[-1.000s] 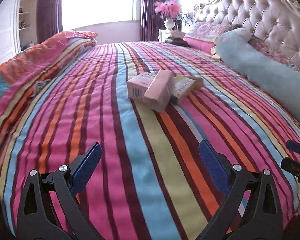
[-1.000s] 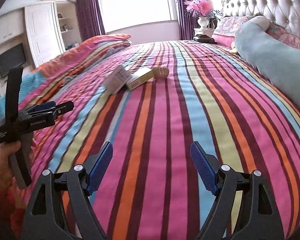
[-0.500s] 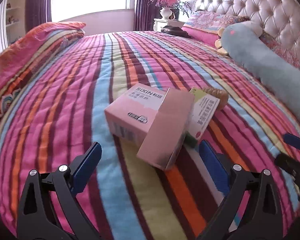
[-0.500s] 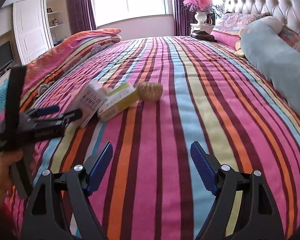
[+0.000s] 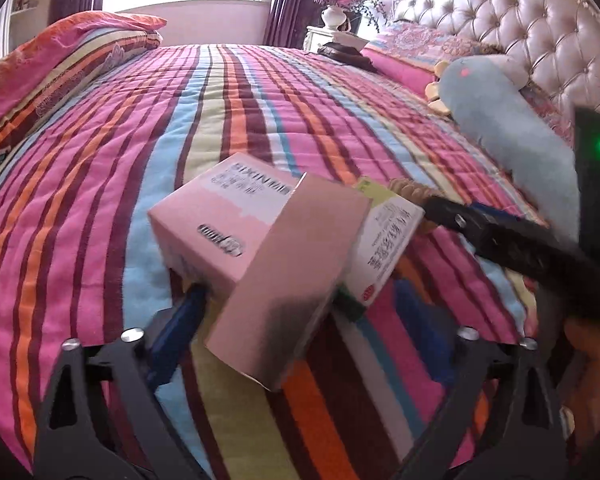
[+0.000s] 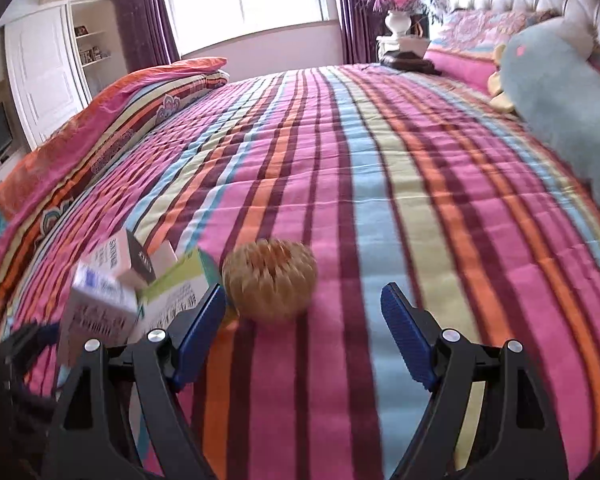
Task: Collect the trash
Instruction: 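Grasp the pink box with the left tool while the right tool approaches the tan sponge, then carry the pink box and tan sponge over the wastebasket and release both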
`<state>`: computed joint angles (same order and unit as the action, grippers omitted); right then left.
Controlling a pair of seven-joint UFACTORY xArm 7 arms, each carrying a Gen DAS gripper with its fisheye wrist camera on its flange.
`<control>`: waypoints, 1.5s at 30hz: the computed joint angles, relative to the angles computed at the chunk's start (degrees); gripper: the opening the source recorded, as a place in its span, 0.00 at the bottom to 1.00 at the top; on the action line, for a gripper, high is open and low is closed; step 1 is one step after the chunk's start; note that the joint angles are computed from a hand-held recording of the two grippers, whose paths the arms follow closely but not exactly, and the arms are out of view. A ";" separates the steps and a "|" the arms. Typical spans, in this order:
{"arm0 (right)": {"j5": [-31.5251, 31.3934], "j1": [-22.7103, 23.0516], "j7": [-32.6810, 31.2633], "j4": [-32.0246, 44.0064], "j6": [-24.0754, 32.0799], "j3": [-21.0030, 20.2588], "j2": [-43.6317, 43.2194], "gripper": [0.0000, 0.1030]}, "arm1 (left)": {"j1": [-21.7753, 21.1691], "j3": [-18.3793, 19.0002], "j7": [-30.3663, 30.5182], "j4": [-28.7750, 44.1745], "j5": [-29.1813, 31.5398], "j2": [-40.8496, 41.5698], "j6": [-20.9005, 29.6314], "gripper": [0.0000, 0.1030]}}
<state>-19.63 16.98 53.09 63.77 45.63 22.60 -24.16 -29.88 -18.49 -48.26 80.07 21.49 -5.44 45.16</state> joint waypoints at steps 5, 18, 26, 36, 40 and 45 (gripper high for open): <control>3.43 0.90 -0.35 1.41 -4.47 -2.19 4.02 0.74 | 0.53 2.07 5.95 -2.95 -8.82 -1.33 -4.81 0.43; 6.95 3.00 -0.26 2.78 -6.15 -4.35 7.11 0.74 | 1.06 1.13 8.45 -3.65 -9.13 -1.69 -5.44 0.35; 5.99 1.46 3.28 -2.01 -11.54 -2.79 2.42 0.53 | 1.48 1.30 9.90 -4.53 -11.34 -2.01 -6.67 0.33; 8.75 4.29 4.43 -10.75 2.39 1.87 -15.63 0.53 | 1.78 -0.27 4.83 -12.74 -10.81 -11.91 -8.10 0.32; 11.53 6.10 5.74 -12.90 7.23 5.18 -24.90 0.53 | 0.52 -1.99 4.15 -19.08 -15.15 -21.90 -7.00 0.32; 15.57 9.35 5.89 -10.46 13.02 11.92 -31.85 0.53 | -2.95 -7.60 2.47 -24.01 -19.49 -38.72 0.48 0.32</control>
<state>-4.06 26.32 58.98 53.31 58.65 34.52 -56.01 -32.83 -26.09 -45.79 56.07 2.01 -44.16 45.64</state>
